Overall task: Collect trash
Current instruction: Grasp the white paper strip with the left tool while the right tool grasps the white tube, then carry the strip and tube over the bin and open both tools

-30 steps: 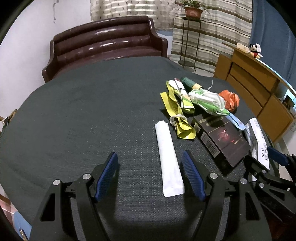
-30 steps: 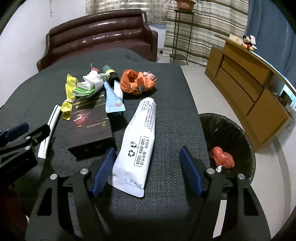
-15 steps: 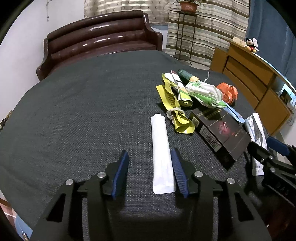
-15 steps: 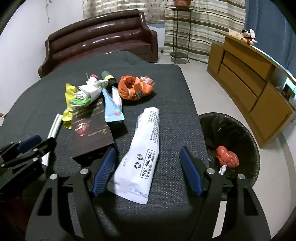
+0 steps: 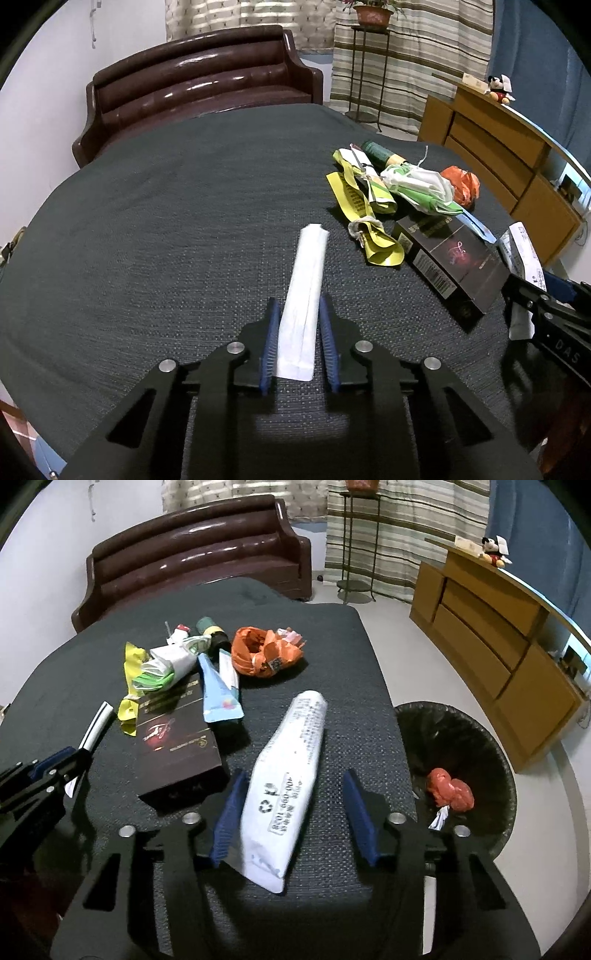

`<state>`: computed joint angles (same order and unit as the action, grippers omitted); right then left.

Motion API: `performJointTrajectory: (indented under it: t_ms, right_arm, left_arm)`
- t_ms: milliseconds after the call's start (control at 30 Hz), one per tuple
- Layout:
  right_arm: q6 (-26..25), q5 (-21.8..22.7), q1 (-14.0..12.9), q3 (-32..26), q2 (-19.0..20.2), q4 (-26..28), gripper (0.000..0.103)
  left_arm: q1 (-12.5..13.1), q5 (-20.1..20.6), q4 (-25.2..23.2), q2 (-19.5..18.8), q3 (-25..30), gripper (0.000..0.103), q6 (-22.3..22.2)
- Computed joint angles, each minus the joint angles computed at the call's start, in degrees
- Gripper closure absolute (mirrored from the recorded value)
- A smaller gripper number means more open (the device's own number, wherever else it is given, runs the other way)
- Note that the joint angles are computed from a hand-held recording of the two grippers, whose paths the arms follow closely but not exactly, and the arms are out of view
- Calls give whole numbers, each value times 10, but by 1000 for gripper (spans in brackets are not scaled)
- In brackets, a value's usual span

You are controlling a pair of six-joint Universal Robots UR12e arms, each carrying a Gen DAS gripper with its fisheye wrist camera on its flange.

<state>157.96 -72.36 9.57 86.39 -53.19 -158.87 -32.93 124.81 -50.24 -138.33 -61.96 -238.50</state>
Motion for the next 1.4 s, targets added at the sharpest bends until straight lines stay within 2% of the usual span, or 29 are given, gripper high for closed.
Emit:
performJointTrajectory:
  t_ms: [133,400,767,1033,1167,1400]
  right_arm:
    - [1,-3,-1,5,-1,-13,72]
    - [-2,9,-5,13,-3,-27,73]
    - [0,17,-14,23,-10,-75,73]
    - [19,8,-28,20,-8,-108,73]
    - [37,-5,-39,11,-3,-119,73]
    - [63,-31,-55,-6,10,-130,73]
  left_arm:
    - [1,-3,16,4,-10,82,5]
    - [1,-14,52,9,-24,83,7]
    - [-7,6,80,5,-12,83,27]
    - [-14,19,111,-21,39,83,75]
    - [-16,13,121,-43,76,83,107]
    - [-18,-1,106,-111,200,83,171]
